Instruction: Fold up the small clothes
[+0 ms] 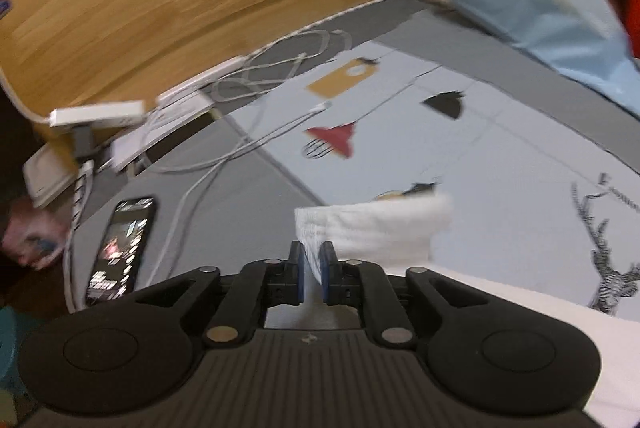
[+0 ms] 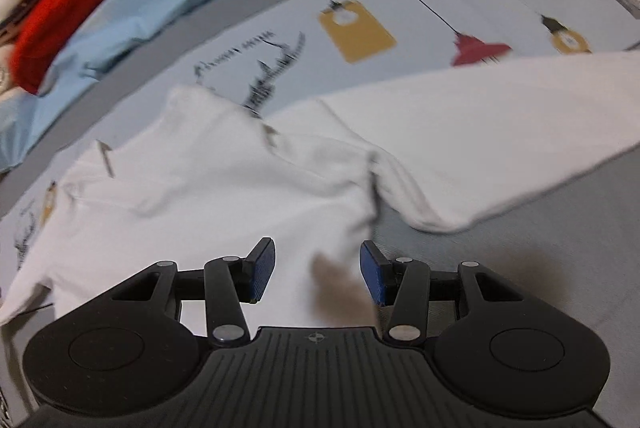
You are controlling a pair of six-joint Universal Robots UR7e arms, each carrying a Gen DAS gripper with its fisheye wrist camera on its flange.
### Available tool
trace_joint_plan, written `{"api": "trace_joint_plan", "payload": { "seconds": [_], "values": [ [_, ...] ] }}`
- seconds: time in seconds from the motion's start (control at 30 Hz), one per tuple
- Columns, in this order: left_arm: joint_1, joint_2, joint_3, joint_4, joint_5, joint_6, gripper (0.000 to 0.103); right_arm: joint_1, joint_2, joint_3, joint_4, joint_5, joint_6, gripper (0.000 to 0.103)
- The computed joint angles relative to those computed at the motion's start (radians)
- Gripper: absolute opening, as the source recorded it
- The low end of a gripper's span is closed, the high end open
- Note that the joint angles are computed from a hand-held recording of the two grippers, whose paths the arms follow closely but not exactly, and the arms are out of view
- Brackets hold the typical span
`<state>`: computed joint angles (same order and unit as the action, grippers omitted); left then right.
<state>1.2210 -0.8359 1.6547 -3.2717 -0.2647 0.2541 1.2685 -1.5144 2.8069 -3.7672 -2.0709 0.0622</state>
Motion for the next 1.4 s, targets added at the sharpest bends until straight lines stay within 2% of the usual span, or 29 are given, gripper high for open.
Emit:
{"api": "trace_joint_plan", "payload": {
  "seconds": [0.07,0.17,0.23,0.27,0.37,0.5,0.73,0.83,0.9,0.93,0.97,1.0,1.03,1.13,1.17,1.2,1.27,1.33,1.4],
  "values": [
    [-0.014,0.006,0.002,-0.008,0.044,-0.004,0.023,-0.008,0.015,0.008,-0.03,-0.014,-0.01,0.05],
    [-0.048,0.022,0.008,-0.143,0.026,0.099,0.04,-0.018,0.048,0.013,-0.107,-0.01,-0.031,0.05],
    [-0.081,0.033,0.024,-0.237,-0.006,0.167,0.04,-0.024,0.088,0.011,-0.196,0.004,-0.05,0.05],
    [-0.097,0.029,0.045,-0.253,-0.042,0.165,0.04,-0.029,0.115,0.006,-0.255,0.019,-0.064,0.05],
    [-0.137,-0.007,0.137,-0.184,-0.226,0.094,0.044,-0.044,0.17,-0.025,-0.36,0.046,-0.1,0.05],
    [-0.158,-0.028,0.213,-0.015,-0.491,0.047,0.045,-0.053,0.222,-0.102,-0.383,0.042,-0.132,0.05],
    [-0.172,0.039,0.236,0.145,-0.73,0.064,0.044,-0.058,0.327,-0.257,-0.355,-0.021,-0.238,0.05],
    [-0.177,0.085,0.233,0.166,-0.771,0.067,0.045,-0.076,0.346,-0.297,-0.29,-0.026,-0.263,0.05],
    [-0.174,0.116,0.216,0.173,-0.797,0.06,0.05,-0.074,0.368,-0.314,-0.268,-0.043,-0.294,0.051],
    [-0.174,0.125,0.215,0.171,-0.803,0.06,0.055,-0.062,0.394,-0.325,-0.292,-0.067,-0.347,0.046],
    [-0.174,0.14,0.207,0.175,-0.809,0.058,0.056,-0.052,0.417,-0.335,-0.313,-0.084,-0.405,0.032],
    [-0.172,0.153,0.194,0.192,-0.819,0.056,0.056,-0.046,0.429,-0.34,-0.327,-0.086,-0.45,0.023],
    [-0.167,0.163,0.178,0.216,-0.829,0.057,0.056,-0.042,0.44,-0.343,-0.341,-0.087,-0.486,0.006],
    [-0.164,0.196,0.149,0.27,-0.833,0.088,0.053,-0.048,0.428,-0.344,-0.329,-0.069,-0.504,0.003],
    [-0.166,0.206,0.138,0.299,-0.801,0.104,0.044,-0.058,0.424,-0.342,-0.34,-0.051,-0.499,0.002],
    [-0.171,0.216,0.127,0.338,-0.755,0.113,0.043,-0.064,0.437,-0.342,-0.392,-0.041,-0.503,0.002],
    [-0.166,0.212,0.131,0.341,-0.754,0.13,0.043,-0.044,0.481,-0.379,-0.584,-0.095,-0.522,0.002],
    [-0.172,0.21,0.127,0.358,-0.732,0.127,0.043,-0.04,0.46,-0.406,-0.651,-0.146,-0.441,0.002],
    [-0.173,0.208,0.134,0.351,-0.723,0.134,0.044,-0.101,0.406,-0.375,-0.551,-0.081,-0.279,0.002]
  ]
}}
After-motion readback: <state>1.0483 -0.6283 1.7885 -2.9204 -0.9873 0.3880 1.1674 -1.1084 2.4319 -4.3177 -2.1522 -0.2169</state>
